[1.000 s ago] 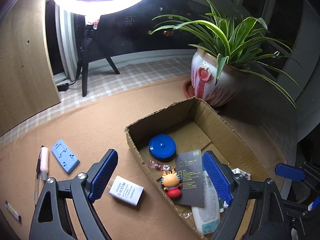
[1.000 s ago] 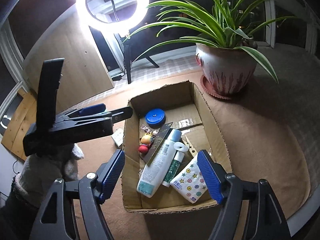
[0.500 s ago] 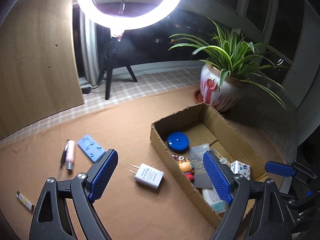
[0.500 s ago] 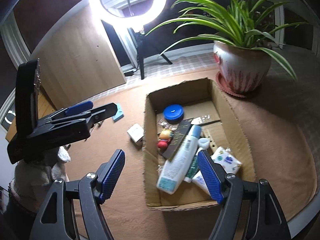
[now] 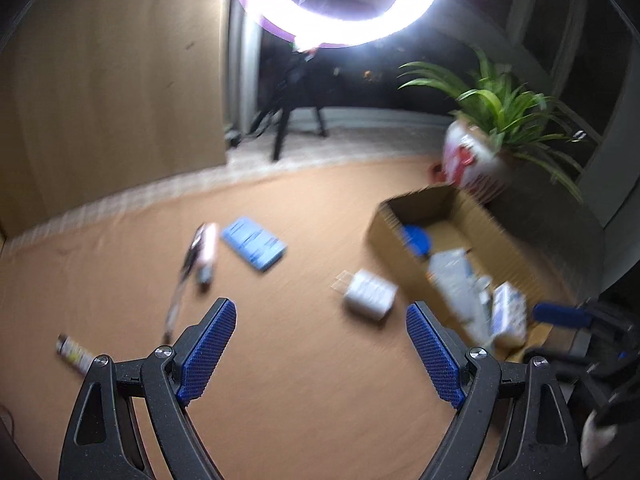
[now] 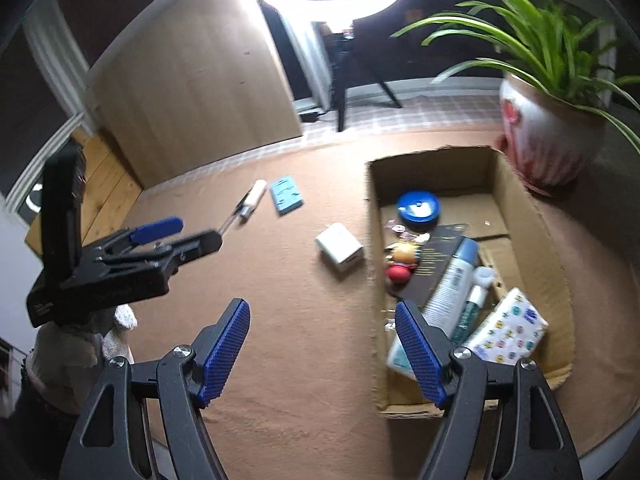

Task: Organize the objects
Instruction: 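Move both tools back over the table toward the remaining items, then reach the right tool to the white charger plug and grasp it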

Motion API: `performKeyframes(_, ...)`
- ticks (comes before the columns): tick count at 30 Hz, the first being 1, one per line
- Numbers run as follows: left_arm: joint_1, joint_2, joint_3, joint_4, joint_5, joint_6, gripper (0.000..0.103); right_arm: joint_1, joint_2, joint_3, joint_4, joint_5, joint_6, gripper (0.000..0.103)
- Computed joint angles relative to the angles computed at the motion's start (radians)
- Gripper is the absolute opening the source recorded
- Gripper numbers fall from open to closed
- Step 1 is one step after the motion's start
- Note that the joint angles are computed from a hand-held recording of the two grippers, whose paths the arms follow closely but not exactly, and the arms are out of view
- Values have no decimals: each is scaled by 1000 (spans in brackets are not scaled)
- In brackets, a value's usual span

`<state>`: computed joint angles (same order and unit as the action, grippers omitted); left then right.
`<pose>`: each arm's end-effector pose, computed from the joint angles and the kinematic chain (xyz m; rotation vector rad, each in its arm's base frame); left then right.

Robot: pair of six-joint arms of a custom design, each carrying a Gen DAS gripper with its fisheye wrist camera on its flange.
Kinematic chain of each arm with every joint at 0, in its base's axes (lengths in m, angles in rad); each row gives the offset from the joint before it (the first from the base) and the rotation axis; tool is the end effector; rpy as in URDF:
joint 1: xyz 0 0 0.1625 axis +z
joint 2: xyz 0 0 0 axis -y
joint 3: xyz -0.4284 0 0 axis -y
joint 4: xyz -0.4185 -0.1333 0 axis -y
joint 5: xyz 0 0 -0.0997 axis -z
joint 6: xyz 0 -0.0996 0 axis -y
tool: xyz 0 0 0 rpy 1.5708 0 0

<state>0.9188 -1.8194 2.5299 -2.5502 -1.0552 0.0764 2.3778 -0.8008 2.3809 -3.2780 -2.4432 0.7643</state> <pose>-0.0558 -0.3738 0.2477 0.8623 2.5295 -0.5463 0.3293 -0.2364 0.0007 -0.0204 -2.4544 0.9193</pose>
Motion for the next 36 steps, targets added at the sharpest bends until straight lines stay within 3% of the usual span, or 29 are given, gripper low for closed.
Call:
performKeyframes(7,165,-95,-33,93,42,40,89,-16,67,-58,-73,14,-68,72)
performKeyframes(13,258,-137,-62,98,59,84,89,-35,116,-99,-133,10,-113,72)
performKeyframes(18,323,-131,-86,73,70,116,89,-53,126,-139,-47,29,-116,72)
performKeyframes(24,405,-115,-122,49,79,133,89,-112,136,-129,-109,142,-106,72)
performKeyframes(28,458,-99,-147,38,70,149,89,-133,143,-136,-117,172,-120,72)
performKeyframes(36,523,-67,-181,20,33,172,89,-187,127,-190,-7,172,-164,68)
